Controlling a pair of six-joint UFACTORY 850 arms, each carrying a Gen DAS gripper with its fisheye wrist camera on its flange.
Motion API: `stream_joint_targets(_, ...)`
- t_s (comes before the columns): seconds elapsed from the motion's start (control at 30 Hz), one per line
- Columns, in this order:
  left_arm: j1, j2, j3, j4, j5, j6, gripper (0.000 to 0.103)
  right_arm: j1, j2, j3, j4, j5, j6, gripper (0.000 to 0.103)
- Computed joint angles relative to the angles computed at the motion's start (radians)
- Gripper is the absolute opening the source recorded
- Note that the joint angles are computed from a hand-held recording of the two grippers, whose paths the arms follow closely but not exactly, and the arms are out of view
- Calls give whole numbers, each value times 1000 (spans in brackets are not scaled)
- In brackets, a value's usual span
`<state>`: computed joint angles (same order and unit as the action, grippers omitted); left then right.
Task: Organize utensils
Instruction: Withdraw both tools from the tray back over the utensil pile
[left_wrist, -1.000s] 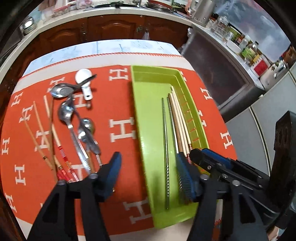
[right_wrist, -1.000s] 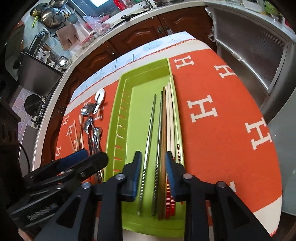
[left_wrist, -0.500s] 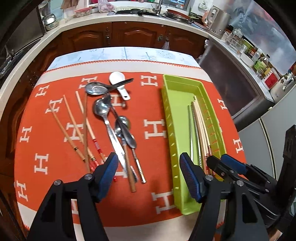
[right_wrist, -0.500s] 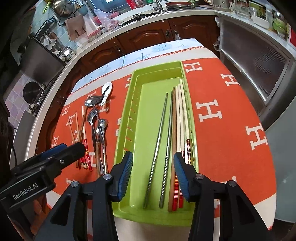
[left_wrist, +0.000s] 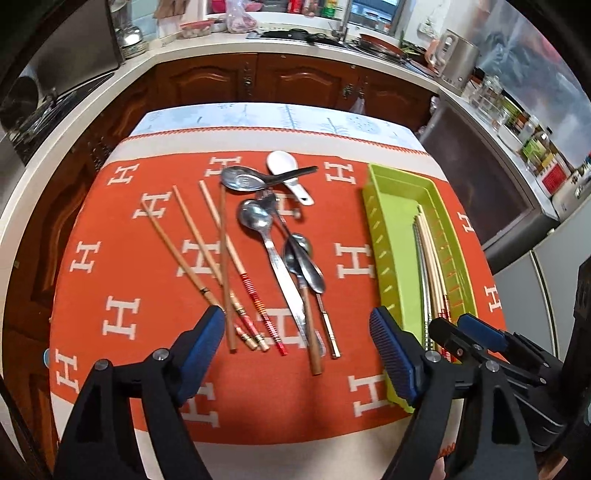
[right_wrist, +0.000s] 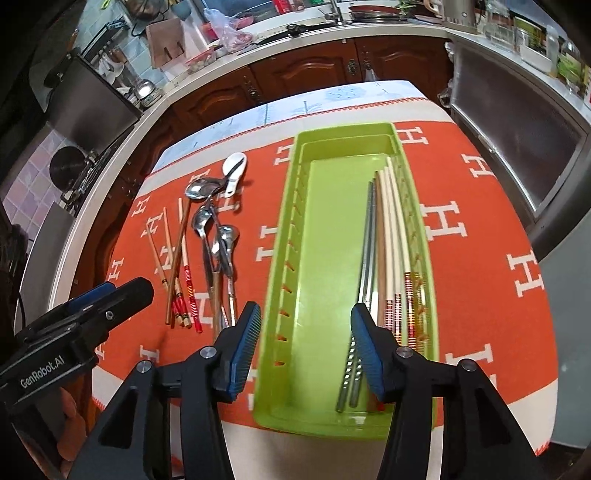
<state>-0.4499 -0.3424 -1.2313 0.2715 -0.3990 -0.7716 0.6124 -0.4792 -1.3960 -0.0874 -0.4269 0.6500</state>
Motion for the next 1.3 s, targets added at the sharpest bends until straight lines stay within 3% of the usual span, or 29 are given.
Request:
stream_joint_targets(0.37,58,45,70,-19,34,-6,80,46,-57,-98,-73,-66,22,52)
stream_joint_targets(0.73,102,61,105,125,15,-144,80,93,-159,-260,-147,-143,-6,52)
stream_joint_targets(0.97,160,50,115,-48,22,10,80,105,-244,-400,-131,-177,-71,52)
stream_joint_targets(1.1,210,52,146,-283,69,246,80,109,-302,-494,-52,-192,-161,52)
stream_joint_targets(1.23,261,33,159,-593,71,545,80,117,-374,-603,46,-214,-265,52)
stream_joint_targets(1.3,280,16,159,-676,62,611,80,121,-406,-647,73,-222,-299,51)
